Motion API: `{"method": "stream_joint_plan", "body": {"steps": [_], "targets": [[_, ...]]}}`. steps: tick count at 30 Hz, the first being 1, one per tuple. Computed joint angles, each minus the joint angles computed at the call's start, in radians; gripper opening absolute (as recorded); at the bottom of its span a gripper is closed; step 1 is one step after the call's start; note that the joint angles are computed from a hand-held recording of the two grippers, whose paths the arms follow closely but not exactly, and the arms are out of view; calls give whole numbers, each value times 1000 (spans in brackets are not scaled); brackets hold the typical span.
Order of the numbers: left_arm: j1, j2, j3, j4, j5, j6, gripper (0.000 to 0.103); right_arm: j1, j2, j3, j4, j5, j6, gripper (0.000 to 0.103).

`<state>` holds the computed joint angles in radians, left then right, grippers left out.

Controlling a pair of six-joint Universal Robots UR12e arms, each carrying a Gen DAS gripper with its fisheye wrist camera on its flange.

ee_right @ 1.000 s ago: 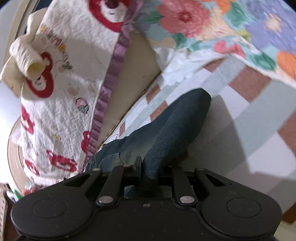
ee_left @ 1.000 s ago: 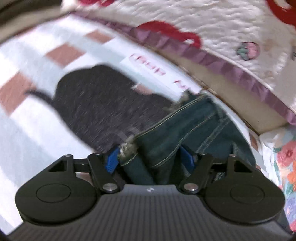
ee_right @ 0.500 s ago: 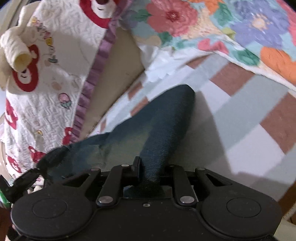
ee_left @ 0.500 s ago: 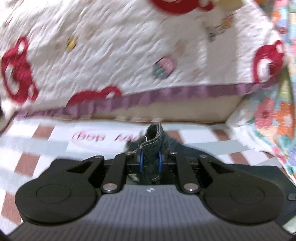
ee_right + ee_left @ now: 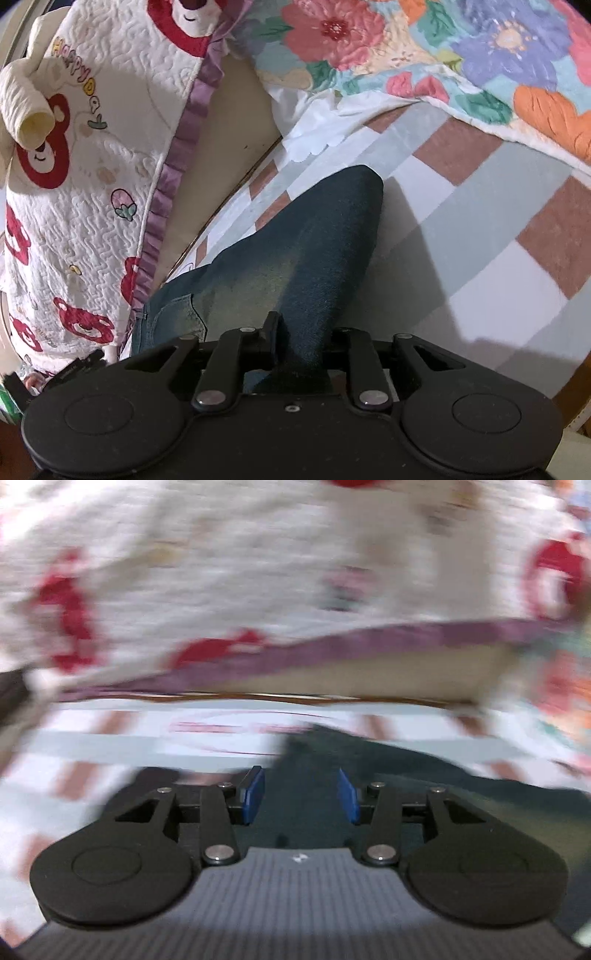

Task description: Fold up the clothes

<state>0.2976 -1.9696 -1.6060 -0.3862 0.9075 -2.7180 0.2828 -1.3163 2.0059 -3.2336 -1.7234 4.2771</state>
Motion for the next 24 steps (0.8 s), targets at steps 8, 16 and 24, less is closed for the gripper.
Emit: {"method": "stream_joint_plan", "body": {"steps": [8, 16, 24], "targets": [[-131, -48, 62, -207, 46, 234, 51, 1, 11, 10, -23, -4, 35, 30], [-145, -69, 80, -260, 128, 102, 48, -6, 51, 23, -327, 49, -49, 16], [-69, -17, 33, -344, 23, -17, 50, -12, 64, 0, -399, 108, -102, 16]]}}
